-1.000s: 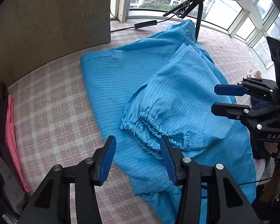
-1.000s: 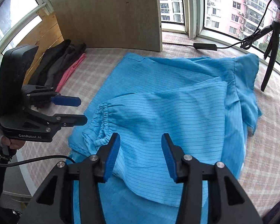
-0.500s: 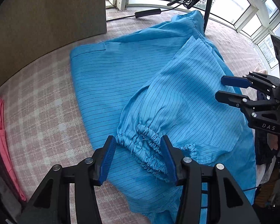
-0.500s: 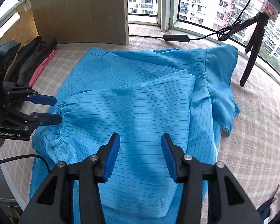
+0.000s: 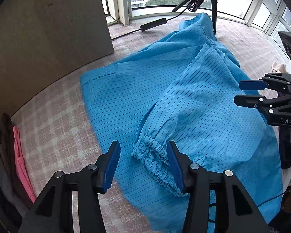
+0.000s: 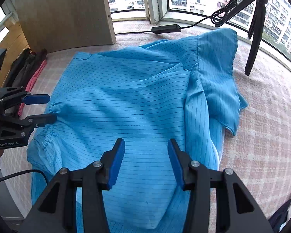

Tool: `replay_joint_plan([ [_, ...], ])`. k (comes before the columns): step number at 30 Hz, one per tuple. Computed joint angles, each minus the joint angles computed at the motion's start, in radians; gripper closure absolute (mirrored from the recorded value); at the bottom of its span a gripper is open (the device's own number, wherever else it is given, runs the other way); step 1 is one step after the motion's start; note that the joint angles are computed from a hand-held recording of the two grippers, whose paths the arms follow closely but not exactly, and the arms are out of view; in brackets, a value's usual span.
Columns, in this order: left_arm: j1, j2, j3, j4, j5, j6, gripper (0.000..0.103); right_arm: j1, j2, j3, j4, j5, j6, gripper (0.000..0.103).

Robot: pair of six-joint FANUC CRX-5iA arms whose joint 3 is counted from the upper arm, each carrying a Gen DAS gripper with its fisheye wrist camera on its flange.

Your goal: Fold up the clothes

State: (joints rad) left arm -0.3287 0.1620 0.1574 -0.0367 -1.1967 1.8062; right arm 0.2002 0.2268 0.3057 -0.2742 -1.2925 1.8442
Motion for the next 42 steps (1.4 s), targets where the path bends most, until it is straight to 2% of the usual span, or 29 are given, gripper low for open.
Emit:
replay_joint_plan([
  [3, 0.021, -0.067, -0.093, 0.116, 0.072, -0.062, 0.056, -0.044, -0.037, -0.005, -0.102, -0.068, 0.029, 0.058],
  [5, 0.004, -0.051, -0.096, 0.153, 0.081, -0.100, 0.055, -0.058, -0.047, -0.016, -0.150, -0.109, 0.021, 0.058],
  [9, -0.021, 0.027, -0.077, 0.182, 0.058, -0.109, 0.056, 0.029, -0.047, -0.092, -0.036, -0.077, -0.038, 0.057],
  [11, -0.010, 0.027, -0.089, 0.196, 0.053, -0.087, 0.057, 0.049, -0.074, -0.112, -0.006, -0.051, -0.062, 0.057],
  [12, 0.000, -0.001, -0.111, 0.214, 0.065, -0.079, 0.060, 0.039, -0.093, -0.107, -0.017, -0.064, -0.072, 0.057],
  [14, 0.006, -0.076, -0.141, 0.215, 0.081, -0.088, 0.060, 0.004, -0.164, -0.115, -0.049, -0.070, -0.062, 0.057],
  [17, -0.018, -0.195, -0.128, 0.122, 0.034, -0.060, 0.058, -0.070, -0.267, -0.112, -0.086, -0.103, -0.051, 0.057],
  [19, -0.024, -0.283, -0.144, 0.093, 0.012, -0.036, 0.057, -0.153, -0.321, -0.092, -0.141, -0.158, -0.035, 0.057],
  [22, -0.128, -0.380, -0.118, -0.020, -0.077, 0.095, 0.056, -0.271, -0.394, -0.082, -0.190, -0.225, 0.000, 0.056],
  [26, -0.366, -0.464, -0.106, -0.196, -0.210, 0.363, 0.052, -0.416, -0.497, -0.139, -0.236, -0.313, 0.107, 0.052],
  [29, -0.549, -0.474, -0.145, -0.244, -0.259, 0.607, 0.051, -0.528, -0.578, -0.249, -0.254, -0.376, 0.190, 0.051],
  [31, -0.679, -0.444, -0.165, -0.259, -0.266, 0.776, 0.051, -0.624, -0.623, -0.326, -0.281, -0.437, 0.247, 0.051],
  [33, -0.757, -0.408, -0.205, -0.230, -0.211, 0.885, 0.051, -0.724, -0.657, -0.404, -0.311, -0.510, 0.304, 0.051],
  [37, -0.880, -0.319, -0.275, -0.161, -0.065, 1.060, 0.051, -0.829, -0.735, -0.561, -0.287, -0.574, 0.393, 0.051],
  [42, -0.898, -0.244, -0.359, -0.092, 0.082, 1.157, 0.051, -0.859, -0.770, -0.649, -0.273, -0.590, 0.395, 0.051],
])
